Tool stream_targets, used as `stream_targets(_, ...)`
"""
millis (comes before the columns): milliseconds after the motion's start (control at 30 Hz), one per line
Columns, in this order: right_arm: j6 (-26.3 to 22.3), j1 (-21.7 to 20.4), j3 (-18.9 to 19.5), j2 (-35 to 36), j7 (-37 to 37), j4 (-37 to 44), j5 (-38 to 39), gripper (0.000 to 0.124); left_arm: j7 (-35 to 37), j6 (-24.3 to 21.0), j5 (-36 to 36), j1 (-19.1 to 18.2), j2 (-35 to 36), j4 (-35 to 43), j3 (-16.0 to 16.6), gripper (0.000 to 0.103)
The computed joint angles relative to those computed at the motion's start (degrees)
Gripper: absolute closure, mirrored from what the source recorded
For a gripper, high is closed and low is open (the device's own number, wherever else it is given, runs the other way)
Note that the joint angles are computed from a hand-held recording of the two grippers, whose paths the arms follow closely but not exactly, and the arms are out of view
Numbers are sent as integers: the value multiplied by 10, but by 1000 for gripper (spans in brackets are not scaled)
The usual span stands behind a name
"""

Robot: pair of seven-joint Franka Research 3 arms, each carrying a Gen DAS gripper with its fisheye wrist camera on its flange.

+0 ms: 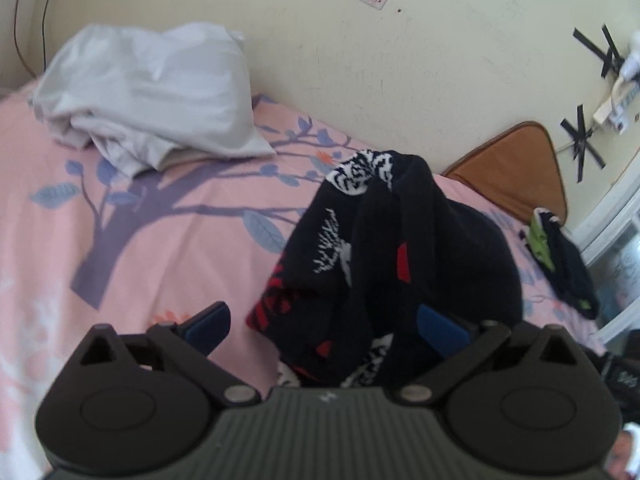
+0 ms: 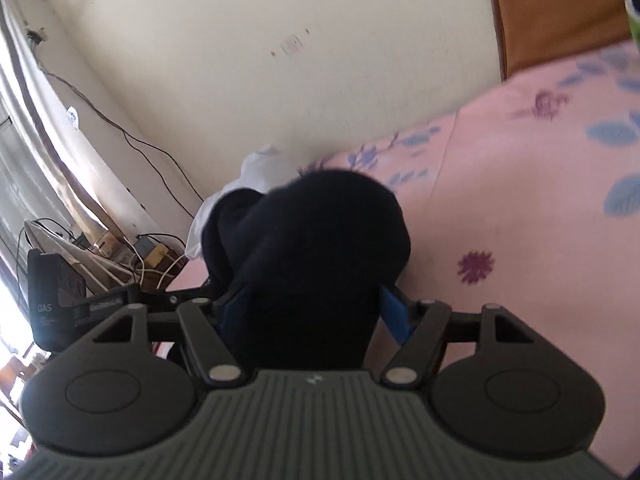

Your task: Fold small clothes

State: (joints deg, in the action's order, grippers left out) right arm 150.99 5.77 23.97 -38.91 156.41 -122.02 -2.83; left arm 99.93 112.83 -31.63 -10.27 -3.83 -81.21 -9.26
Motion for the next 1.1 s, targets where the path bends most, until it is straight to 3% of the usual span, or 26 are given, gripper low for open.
stream_targets(200,23,10,-6,40,0,14,10,37,8,-23,-91,13,1,12,15,0)
stream_targets(333,26,26,-19,50,-3,17,20,33,11,-8,-37,6,8,21,-1,0)
stream_targets(500,47,40,-31,43,-18,-1,30,33,1,-22,11,0,21,19,-12,0)
stream_targets(767,60,32,-25,38,-24,-10,37,33,19,-6,7,-2,10,-1,-9,0)
stream_targets(900,60,29,-23,39,-25,-9,37,33,14,-36,-21,0,8,4,-4,0)
stream_targets(1100,59,27,-21,39,-24,-8,38,33,34,-7,-26,-2,-9,-27,-3,0)
